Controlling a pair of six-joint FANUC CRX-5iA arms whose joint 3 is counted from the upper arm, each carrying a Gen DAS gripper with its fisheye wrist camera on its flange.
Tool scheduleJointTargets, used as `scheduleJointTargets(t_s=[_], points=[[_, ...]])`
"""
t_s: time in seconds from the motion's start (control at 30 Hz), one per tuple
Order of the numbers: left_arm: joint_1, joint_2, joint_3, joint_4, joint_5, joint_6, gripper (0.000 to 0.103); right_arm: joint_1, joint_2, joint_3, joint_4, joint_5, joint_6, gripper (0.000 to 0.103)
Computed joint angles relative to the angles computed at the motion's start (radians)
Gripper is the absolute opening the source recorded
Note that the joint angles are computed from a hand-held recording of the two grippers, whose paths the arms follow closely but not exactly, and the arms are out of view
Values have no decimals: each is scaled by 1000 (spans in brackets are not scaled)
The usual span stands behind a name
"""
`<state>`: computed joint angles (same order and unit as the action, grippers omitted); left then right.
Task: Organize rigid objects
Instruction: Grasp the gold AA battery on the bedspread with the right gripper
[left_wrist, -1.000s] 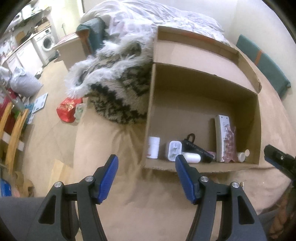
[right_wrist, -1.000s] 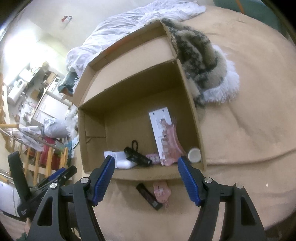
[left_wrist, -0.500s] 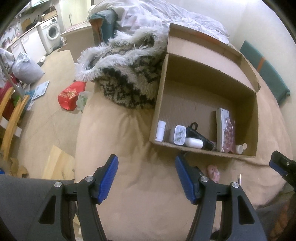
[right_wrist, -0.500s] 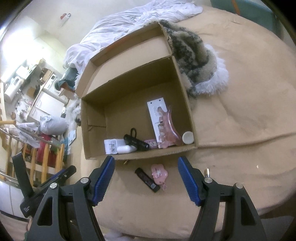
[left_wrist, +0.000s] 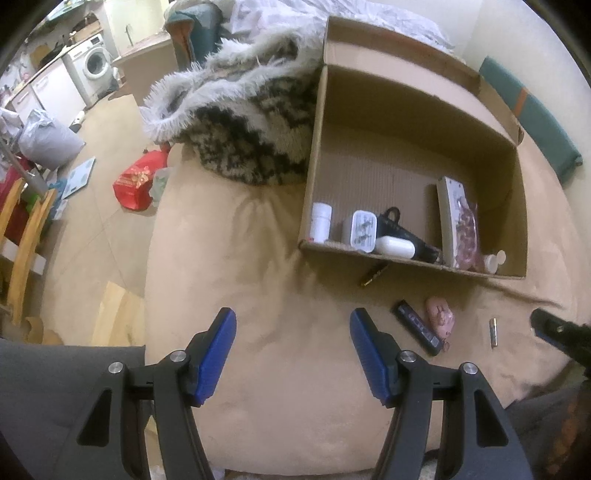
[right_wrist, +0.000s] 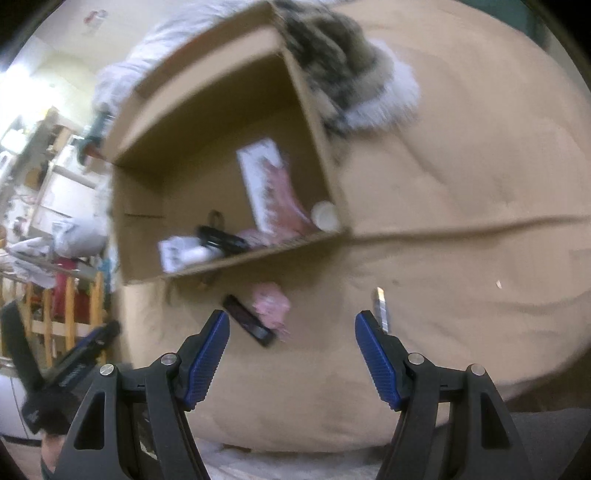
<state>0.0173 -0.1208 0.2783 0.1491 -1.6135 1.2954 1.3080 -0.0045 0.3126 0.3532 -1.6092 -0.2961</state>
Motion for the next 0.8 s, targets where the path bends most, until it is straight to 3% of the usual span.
scheduleJointTargets(t_s=[0.33,0.53,0.57,0.63,0.7,0.77,0.8], points=[[-26,41,5,-30,-35,47,61,-62,-107,-157,-120,49,-111,74],[-45,56,5,-53,-38,53,61,-145,-10,-66,-235,-36,58,72],[-49,58,5,-56,-38,53,61,-156,6,-55,-255,-42,84,66],[-57,62,2,-67,-45,50,61,-180,40,-30,-307,-71,135,40],[-61,63,-2,-69,-49,46,61,-184,65,-13,-319,-99,166,36],[-64,63,-5,-72,-51,41,61,-180,86,8,-308,-127,202,16],[-65,63,-7,-73,-50,40,61,-176,89,12,-304,-131,210,11]])
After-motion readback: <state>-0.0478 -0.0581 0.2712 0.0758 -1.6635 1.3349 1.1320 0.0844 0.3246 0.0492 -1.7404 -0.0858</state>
